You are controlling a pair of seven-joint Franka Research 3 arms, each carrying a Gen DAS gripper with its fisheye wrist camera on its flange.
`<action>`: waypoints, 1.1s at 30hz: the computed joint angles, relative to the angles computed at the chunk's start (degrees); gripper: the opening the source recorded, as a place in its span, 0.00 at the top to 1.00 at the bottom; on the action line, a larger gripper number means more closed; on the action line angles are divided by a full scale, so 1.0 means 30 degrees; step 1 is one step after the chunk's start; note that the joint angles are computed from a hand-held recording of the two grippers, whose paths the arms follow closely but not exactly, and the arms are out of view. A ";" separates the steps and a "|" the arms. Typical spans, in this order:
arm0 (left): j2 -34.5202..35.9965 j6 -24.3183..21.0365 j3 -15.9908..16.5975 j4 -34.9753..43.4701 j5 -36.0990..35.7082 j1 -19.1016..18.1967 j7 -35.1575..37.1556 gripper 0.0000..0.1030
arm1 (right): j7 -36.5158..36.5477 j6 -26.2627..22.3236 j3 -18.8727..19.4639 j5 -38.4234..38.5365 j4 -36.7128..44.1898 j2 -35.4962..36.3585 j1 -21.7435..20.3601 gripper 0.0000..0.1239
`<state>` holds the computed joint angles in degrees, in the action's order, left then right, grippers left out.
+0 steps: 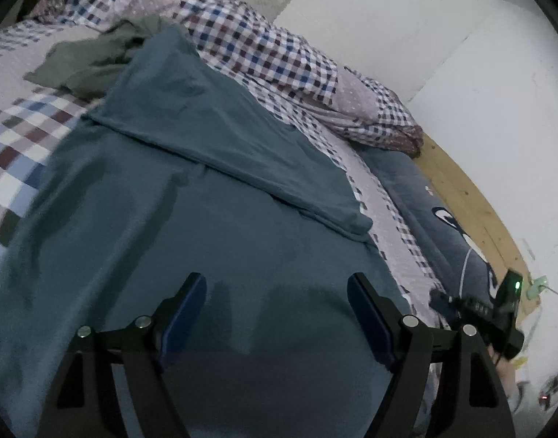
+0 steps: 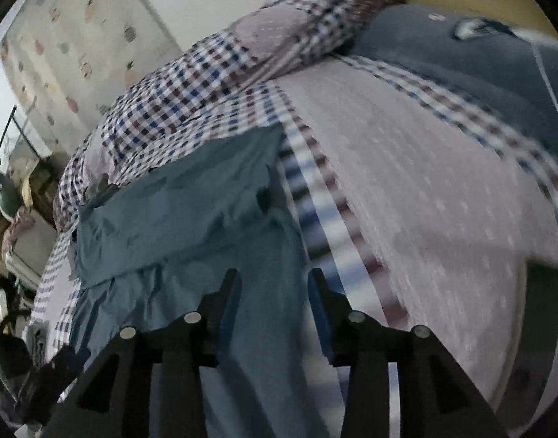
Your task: Fold clothes
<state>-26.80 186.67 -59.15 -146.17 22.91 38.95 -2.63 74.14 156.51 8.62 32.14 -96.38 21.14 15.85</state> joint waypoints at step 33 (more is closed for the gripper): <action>-0.0143 -0.6849 -0.4100 0.2481 0.7631 0.6104 -0.6363 0.06 | -0.7850 0.4599 0.3810 0.4282 0.0055 0.2960 -0.1859 0.60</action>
